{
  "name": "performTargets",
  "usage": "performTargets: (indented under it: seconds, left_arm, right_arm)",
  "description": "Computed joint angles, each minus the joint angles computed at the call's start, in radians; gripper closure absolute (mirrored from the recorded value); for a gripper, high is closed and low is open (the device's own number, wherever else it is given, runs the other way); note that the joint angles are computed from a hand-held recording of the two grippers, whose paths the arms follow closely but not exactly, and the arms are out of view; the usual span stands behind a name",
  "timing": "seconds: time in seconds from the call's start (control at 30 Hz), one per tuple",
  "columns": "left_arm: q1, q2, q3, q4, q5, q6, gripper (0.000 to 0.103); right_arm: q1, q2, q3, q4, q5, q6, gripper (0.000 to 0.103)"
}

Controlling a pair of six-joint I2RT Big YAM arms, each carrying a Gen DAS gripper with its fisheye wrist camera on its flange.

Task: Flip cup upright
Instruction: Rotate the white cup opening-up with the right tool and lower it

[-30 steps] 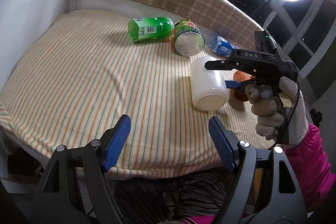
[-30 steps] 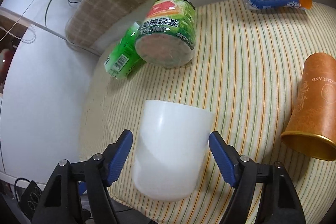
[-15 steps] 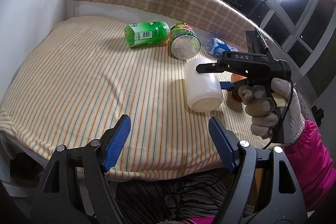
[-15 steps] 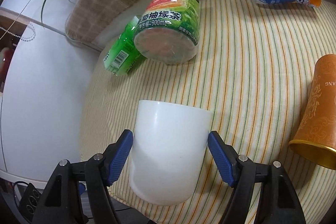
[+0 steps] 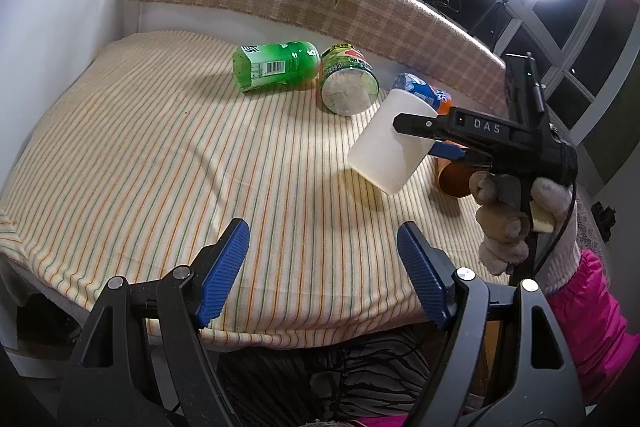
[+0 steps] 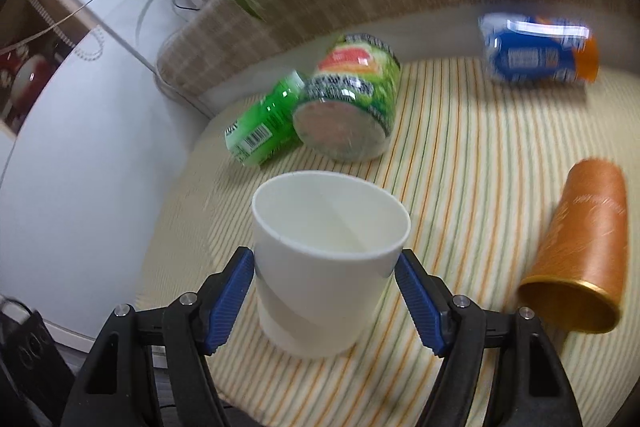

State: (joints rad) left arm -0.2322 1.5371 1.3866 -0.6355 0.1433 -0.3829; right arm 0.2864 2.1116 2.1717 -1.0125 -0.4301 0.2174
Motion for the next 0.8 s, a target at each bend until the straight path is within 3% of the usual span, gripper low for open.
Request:
performTargets:
  seconds: [0.37,0.6,0.8]
  left_arm:
    - [-0.003,0.013,0.009,-0.005,0.007,-0.009,0.024]
    - [-0.007,0.015,0.011,-0.009,0.006,-0.008,0.024]
    - [-0.007,0.019,0.016,-0.011,0.004,-0.012,0.024]
  right_arm:
    - [0.042,-0.148,-0.238,0.252,0.282,-0.202,0.029]
    - [0.065,-0.180,-0.321,0.343,0.387,-0.284,0.029]
    - [0.075,-0.216,-0.398,0.417,0.418,-0.304,0.029]
